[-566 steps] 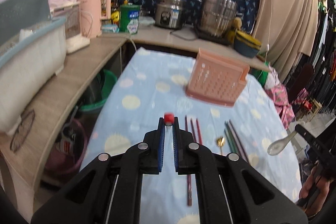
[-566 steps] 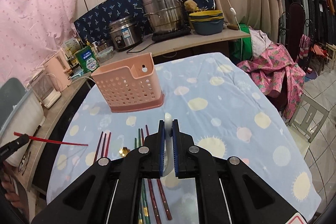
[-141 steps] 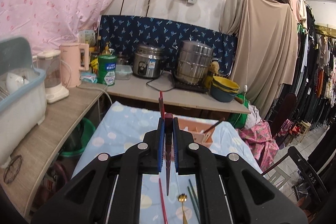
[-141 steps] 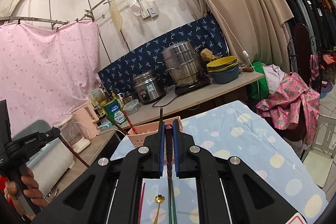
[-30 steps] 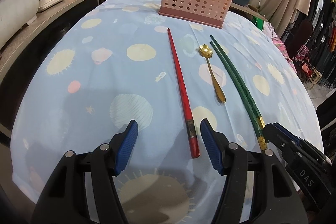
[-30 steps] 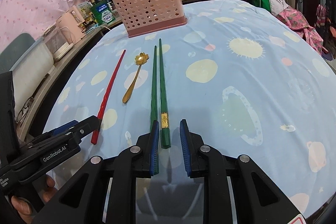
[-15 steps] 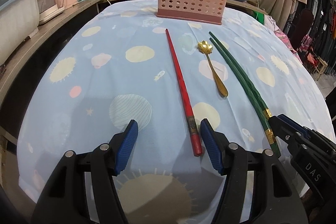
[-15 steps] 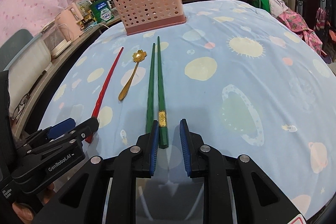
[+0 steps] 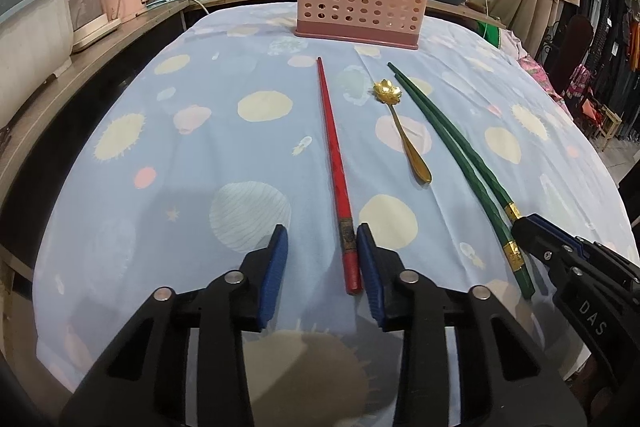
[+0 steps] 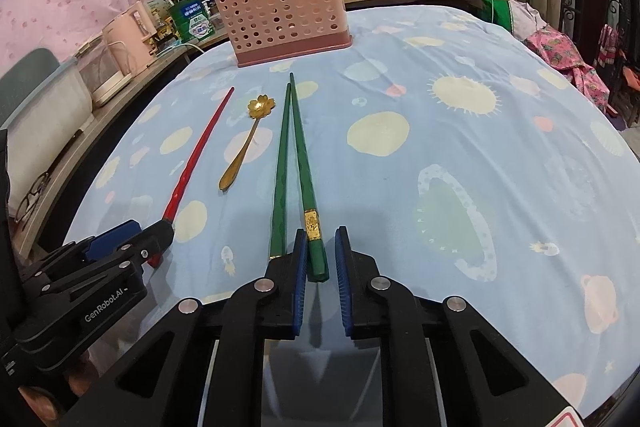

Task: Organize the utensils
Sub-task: 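Grasp the red chopstick with the left tool while the right tool grasps a green chopstick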

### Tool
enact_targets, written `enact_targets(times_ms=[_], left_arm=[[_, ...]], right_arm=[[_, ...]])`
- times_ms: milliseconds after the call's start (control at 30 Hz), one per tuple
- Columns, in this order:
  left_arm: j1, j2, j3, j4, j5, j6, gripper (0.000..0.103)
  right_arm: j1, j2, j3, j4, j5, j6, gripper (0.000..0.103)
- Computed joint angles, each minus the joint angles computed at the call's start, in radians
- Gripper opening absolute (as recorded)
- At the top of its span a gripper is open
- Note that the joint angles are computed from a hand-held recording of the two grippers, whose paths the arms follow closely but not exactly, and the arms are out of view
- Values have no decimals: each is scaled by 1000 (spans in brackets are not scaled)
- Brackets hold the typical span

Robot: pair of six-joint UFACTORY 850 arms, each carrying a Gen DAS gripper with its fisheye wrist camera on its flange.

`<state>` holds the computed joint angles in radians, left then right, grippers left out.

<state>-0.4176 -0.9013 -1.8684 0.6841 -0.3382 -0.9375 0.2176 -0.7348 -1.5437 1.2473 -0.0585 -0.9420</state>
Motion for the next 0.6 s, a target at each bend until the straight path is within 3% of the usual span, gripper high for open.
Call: enact_targets(times_ms=[200, 367, 600], left_arm=[[0, 5, 5, -77, 18, 84, 8], [8, 19, 17, -183, 33, 172, 7], [21, 60, 52, -223, 64, 178, 7]], right_arm=[[-2, 1, 2, 58, -4, -53, 10], [-5, 11, 14, 221, -10, -211, 9], [-11, 40, 40, 662, -19, -643, 8]])
